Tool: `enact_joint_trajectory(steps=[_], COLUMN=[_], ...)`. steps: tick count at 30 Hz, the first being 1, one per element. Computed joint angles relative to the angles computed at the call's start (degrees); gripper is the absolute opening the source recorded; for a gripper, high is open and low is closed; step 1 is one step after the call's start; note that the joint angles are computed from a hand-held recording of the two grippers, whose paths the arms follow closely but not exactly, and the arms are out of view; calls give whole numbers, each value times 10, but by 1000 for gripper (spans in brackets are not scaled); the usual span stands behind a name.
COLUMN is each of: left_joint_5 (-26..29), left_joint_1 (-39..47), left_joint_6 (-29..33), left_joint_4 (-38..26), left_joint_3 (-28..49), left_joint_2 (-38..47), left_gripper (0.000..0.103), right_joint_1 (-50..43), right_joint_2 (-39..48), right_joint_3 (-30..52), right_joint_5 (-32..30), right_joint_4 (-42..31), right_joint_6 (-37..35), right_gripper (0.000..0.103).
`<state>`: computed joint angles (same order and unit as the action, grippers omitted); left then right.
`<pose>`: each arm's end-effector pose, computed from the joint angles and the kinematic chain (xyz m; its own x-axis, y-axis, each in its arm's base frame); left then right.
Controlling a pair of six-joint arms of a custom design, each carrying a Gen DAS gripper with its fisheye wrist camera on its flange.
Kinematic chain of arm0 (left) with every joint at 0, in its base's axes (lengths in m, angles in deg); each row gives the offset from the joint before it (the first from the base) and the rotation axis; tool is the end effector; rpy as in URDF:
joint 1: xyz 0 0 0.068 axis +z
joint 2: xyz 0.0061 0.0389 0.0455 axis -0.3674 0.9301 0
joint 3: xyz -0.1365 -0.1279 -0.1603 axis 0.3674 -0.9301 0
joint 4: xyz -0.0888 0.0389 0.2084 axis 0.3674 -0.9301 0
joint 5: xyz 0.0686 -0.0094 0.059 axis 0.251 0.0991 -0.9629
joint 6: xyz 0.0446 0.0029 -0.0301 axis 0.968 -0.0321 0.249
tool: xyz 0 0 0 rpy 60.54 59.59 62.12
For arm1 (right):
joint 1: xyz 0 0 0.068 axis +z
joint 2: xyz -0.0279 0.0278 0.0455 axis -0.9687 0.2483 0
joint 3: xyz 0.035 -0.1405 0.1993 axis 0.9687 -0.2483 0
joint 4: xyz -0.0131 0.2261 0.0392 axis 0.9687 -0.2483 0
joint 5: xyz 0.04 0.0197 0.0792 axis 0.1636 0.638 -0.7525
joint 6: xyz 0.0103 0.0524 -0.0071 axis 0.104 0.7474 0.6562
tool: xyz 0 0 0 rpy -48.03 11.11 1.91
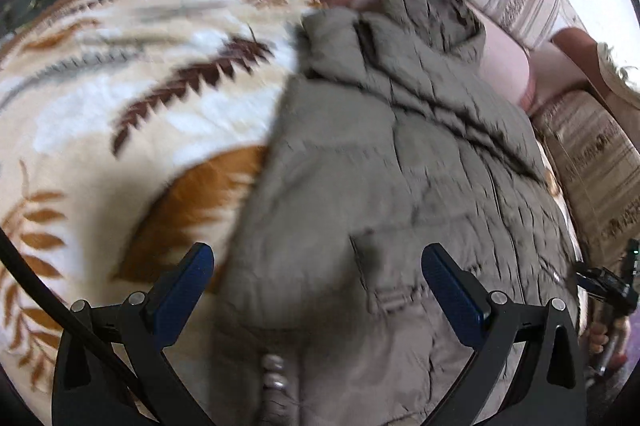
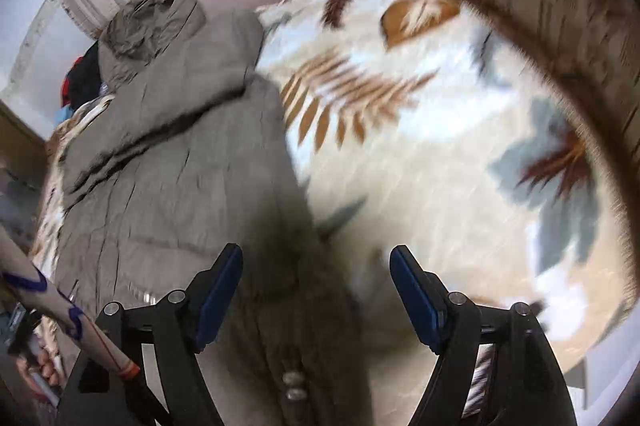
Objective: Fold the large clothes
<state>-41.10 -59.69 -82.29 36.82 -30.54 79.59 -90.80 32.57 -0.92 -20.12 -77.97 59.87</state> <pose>0.0917 -0.0577 0.1570 -0.7158 -0.4970 -0.4906 -0.3665 0.8653 -0.3419 0.2524 -0.0528 0.1637 -0.9107 0.0664 -0.4077 -0.0769 0.9425 0.3252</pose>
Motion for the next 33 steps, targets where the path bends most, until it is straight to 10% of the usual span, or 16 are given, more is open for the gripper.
enact_joint_trajectory(steps=[2, 4, 7, 11, 21, 33], left_joint_5=[13, -17, -54, -74, -230, -207], left_joint_1=[-9, -60, -136, -173, -265, -16], left_joint_6=[-24, -69, -132, -191, -293, 105], left_joint_4=[29, 29, -7, -50, -329, -26], left_joint_3=[-9, 17, 65, 91, 290, 278], left_joint_2=[36, 125, 193, 223, 253, 313], left_gripper=[102, 86, 78, 78, 88, 90], right_joint_1=[8, 26, 0, -10, 29, 339], right_joint_2=[8, 13, 4, 3, -167, 6], right_joint_3=[-18, -30, -26, -33, -14, 317], right_joint_5=[-16, -19, -57, -47, -10, 122], right_joint_4=[9, 13, 2, 13, -41, -120], right_joint_6=[-14, -15, -19, -33, 13, 175], right_gripper=[63, 25, 16, 19, 66, 71])
